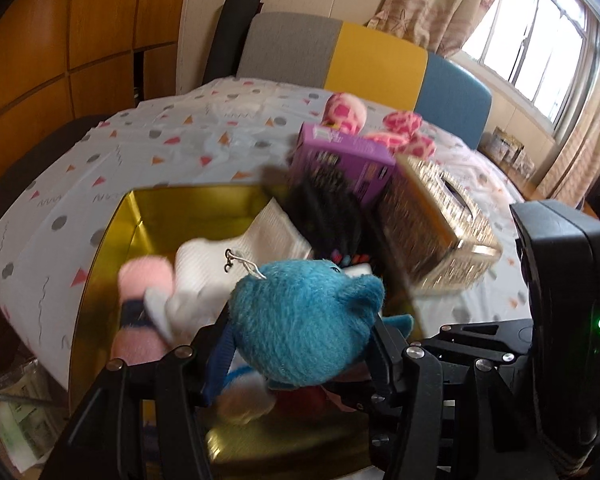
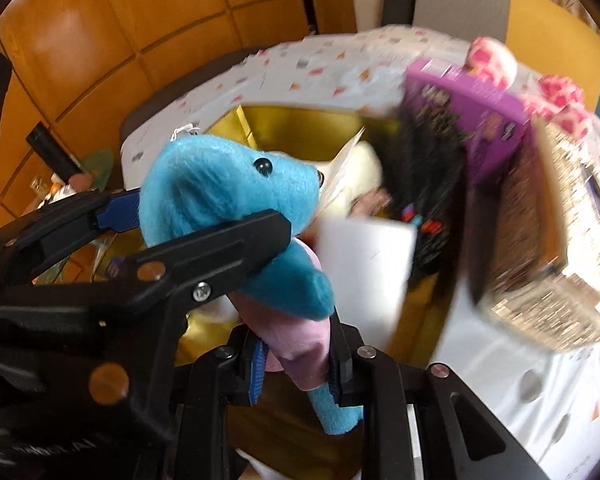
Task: Organize soft objects
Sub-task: 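Carry the teddy bear over the gold tray with both tools, then open both tools to release the teddy bear in the tray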
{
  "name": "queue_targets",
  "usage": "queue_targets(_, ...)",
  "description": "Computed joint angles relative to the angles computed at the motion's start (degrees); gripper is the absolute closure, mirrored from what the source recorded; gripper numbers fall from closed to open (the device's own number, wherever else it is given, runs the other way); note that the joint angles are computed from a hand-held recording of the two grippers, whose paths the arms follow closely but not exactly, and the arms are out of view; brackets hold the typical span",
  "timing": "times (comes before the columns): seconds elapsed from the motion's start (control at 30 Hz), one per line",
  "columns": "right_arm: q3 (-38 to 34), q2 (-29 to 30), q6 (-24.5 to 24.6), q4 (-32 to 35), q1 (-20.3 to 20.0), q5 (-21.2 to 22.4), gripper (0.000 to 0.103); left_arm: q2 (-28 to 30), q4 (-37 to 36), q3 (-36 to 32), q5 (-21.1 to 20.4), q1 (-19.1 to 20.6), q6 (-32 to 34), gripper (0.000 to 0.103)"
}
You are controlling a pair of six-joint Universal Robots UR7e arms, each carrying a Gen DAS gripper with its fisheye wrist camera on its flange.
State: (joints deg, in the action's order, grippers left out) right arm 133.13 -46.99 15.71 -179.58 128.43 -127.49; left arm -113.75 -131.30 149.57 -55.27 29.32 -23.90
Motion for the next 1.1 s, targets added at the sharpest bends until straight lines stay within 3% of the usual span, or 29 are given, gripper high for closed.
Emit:
queue_targets(0.13, -0.7, 2.8, 2.4, 1.6, 0.2, 0.2, 0.08, -2.2, 1.4, 1.9, 0.3, 0.9, 0.2, 0.035)
queue_targets(0.3, -1.7, 4.8, 2.8, 1.9, 1.0, -3.2, 0.076, -5.4, 2.7, 4.0, 4.4, -2.4, -0.9, 0.021)
queue_targets(0.47, -1.6, 4.8, 4.9, 3.2, 1.7, -7.2, 0.077, -7.2, 3.8, 4.4, 5.5, -3.2, -2.1, 0.007)
queue_targets(0.57, -1.3, 4.3, 6.4, 4.1, 2.3, -9.0, 0.074, -8.4, 5.4, 4.3, 6.6, -4.4, -3.4, 0.005)
queue_targets(0.63, -1.2, 4.1, 7.7, 4.7, 2.8, -10.5, 0.064, -9.7, 7.1, 4.2, 7.9, -5.5, -4.5, 0.001)
queue_targets(0.8, 0.1, 3.4, 9.3, 3.3, 3.7, -11.4, 0.057, -13.0, 11.1, 3.7, 10.6, -7.4, -7.3, 0.0)
queue_targets(0.9, 1.3, 2.8, 10.2, 1.5, 4.1, -11.7, 0.044, -14.2, 13.3, 3.4, 11.9, -8.0, -8.9, 0.0)
queue_targets(1.0, 2.6, 1.8, 11.9, 0.7, 5.5, -12.3, 0.044, -15.8, 16.6, 3.1, 13.2, -9.1, -11.0, 0.0)
queue_targets(1.1, 3.2, 1.8, 13.7, -0.6, 7.1, -13.8, 0.037, -17.6, 20.4, 2.7, 14.6, -10.8, -13.9, 0.0)
